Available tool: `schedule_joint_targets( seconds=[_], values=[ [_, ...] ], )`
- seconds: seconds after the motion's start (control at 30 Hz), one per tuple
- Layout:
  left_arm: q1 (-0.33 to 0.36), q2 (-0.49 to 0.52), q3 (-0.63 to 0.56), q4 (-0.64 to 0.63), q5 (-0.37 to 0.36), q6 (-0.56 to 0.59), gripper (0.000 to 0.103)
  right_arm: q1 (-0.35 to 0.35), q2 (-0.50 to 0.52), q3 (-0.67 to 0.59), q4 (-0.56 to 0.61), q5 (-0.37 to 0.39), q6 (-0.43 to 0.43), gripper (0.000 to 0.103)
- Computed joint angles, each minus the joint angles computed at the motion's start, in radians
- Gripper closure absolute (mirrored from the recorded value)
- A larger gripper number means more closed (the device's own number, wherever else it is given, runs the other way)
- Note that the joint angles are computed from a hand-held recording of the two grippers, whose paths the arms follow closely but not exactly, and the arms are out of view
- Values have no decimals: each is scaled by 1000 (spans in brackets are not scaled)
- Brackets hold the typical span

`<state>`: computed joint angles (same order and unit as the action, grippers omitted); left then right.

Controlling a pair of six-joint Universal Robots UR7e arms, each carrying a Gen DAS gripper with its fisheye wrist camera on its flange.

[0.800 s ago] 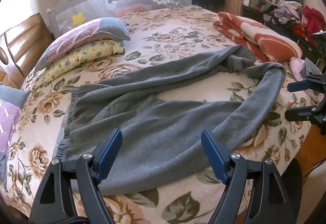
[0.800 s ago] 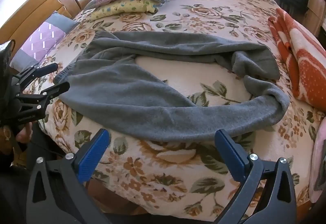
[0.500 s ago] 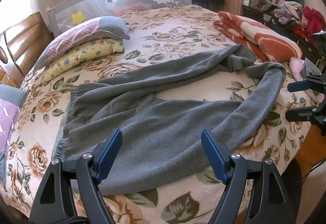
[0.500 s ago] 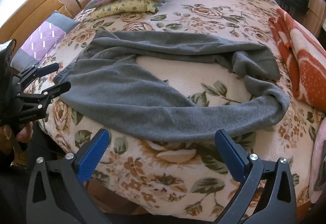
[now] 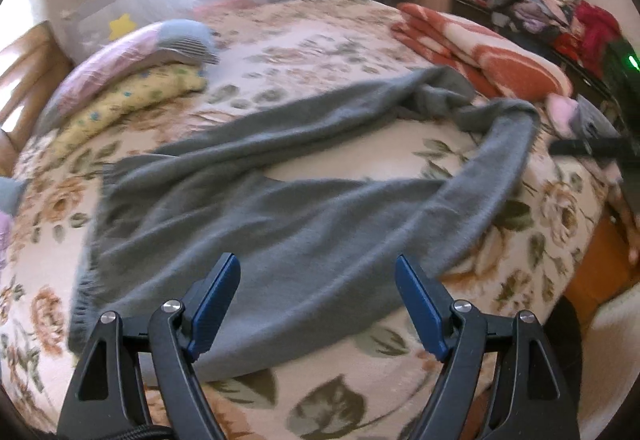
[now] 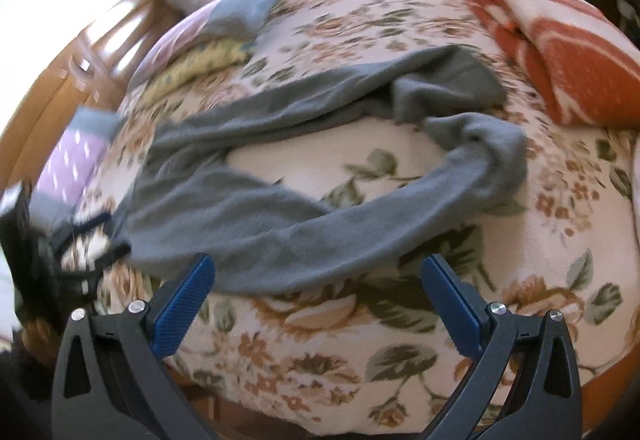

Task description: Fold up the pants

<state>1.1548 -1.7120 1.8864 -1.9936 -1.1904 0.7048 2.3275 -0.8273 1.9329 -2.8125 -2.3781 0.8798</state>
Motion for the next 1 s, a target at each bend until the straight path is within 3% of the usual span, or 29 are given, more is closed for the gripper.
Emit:
schedule_joint_targets(
  seconds=[0.1,0.2,0.3,0.4,0.47,0.5,0.53,0.57,0.6,0.63,0.67,0.7,0.73,0.77,0.8,0.83,1.0],
  values=[
    [-10,20,9,71,-8,-3,23,-6,-12,-5,18,-130,-37,0],
    [-30,36,32,93,-7,14,23,-39,-41,-66,207,-208,-47,0],
    [-53,48,74,79,-1,50,23,-107,-43,-153,413,-215,-105,0],
    [-68,67,106,62,24,77,23,-175,-13,-224,539,-180,-188,1],
    [-75,83,134,33,50,96,23,-211,12,-259,647,-181,-186,13],
    [-78,91,143,23,62,102,23,-221,23,-278,716,-186,-160,28],
    [-80,99,155,12,74,111,23,-235,29,-280,777,-208,-129,54],
    [-83,104,166,1,89,118,23,-242,22,-270,797,-221,-100,68],
    [-83,110,174,-8,104,130,25,-244,7,-245,774,-221,-81,90],
    [-82,116,178,-10,116,142,30,-244,-20,-203,710,-211,-74,96],
    [-77,126,165,23,110,146,48,-238,-54,-147,616,-205,-73,96],
    [-73,133,149,59,96,140,59,-225,-84,-92,538,-213,-54,97],
    [-73,129,148,61,92,143,62,-211,-111,-47,483,-225,-28,98],
    [-75,122,144,69,86,156,74,-188,-149,10,426,-237,9,98],
    [-77,116,137,89,80,164,81,-162,-191,71,372,-249,59,98],
    [-79,107,130,104,74,175,83,-133,-243,151,297,-262,121,98],
    [-53,82,9,318,-41,176,94,-54,-381,406,142,-297,427,98]
  ],
)
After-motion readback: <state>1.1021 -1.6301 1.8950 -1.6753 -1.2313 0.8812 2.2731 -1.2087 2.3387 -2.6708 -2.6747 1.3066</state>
